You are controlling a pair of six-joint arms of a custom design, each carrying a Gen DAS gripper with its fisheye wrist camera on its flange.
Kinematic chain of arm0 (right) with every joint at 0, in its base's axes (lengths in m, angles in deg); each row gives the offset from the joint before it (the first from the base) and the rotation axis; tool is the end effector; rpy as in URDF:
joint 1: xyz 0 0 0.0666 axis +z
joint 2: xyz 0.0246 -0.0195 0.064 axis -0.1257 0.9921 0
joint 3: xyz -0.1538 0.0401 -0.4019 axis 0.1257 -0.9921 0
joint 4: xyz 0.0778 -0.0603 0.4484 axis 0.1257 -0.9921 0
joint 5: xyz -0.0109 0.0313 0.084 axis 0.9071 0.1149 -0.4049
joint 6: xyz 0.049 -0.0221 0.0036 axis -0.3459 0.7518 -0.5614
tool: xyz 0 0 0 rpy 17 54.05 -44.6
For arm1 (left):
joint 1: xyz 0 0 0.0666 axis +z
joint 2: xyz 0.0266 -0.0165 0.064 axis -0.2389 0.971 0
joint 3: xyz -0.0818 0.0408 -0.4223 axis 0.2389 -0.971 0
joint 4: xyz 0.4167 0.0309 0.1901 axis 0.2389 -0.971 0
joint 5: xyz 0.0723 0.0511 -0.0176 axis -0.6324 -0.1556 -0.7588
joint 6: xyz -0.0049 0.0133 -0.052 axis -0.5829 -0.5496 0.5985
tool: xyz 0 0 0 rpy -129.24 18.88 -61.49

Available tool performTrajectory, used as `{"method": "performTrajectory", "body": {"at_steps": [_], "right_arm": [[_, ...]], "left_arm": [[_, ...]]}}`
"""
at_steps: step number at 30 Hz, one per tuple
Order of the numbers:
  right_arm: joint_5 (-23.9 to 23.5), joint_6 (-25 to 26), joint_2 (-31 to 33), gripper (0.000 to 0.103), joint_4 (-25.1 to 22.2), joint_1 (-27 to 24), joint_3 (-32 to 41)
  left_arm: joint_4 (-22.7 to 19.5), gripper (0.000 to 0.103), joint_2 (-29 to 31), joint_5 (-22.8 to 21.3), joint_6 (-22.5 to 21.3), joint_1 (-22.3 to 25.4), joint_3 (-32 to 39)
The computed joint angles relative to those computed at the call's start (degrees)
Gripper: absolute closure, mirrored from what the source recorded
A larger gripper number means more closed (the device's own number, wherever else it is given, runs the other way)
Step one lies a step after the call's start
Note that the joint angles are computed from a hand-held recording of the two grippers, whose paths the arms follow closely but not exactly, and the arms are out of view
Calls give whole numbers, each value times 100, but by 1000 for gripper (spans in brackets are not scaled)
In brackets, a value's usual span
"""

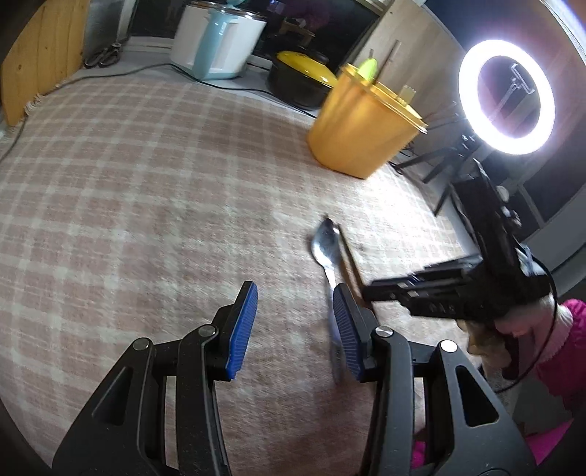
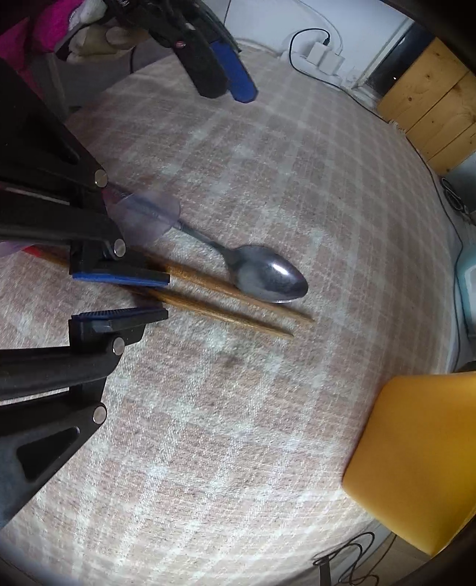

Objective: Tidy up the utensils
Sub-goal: 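Close the left tool on the clear plastic spoon while the right tool grasps a chopstick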

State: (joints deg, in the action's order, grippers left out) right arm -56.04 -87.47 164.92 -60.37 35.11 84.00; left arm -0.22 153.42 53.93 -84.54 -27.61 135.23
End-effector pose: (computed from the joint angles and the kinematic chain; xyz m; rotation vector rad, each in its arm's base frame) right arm 0.3990 0.3661 0.4532 -0.1064 2.9696 0.3285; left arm 0.3837 -0.1133 0.5016 0.4940 2.5245 -0.7860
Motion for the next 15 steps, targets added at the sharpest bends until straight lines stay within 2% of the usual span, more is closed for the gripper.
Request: {"method": "performTrajectory", "body": {"at_steps": [2,5,8,11,15], "right_arm": [[-14,19,65,96,-60,-28,74],[326,196,277,91,-169,46,323],[574,486,389,91,-245,137,450],[435,829,347,94,-265,95,402],[319,1037,145,99,-347,-25,181]], "left_arm": [[-63,60,-21,78,-14,-96,-39],[-95,60,-52,-5,25,-322,-122],[-97,60,-75,-20,177,-515,-217],[-25,60,-82,-152,360,-722,-308],[107,60,-65,-431,638,-974,-387]]}}
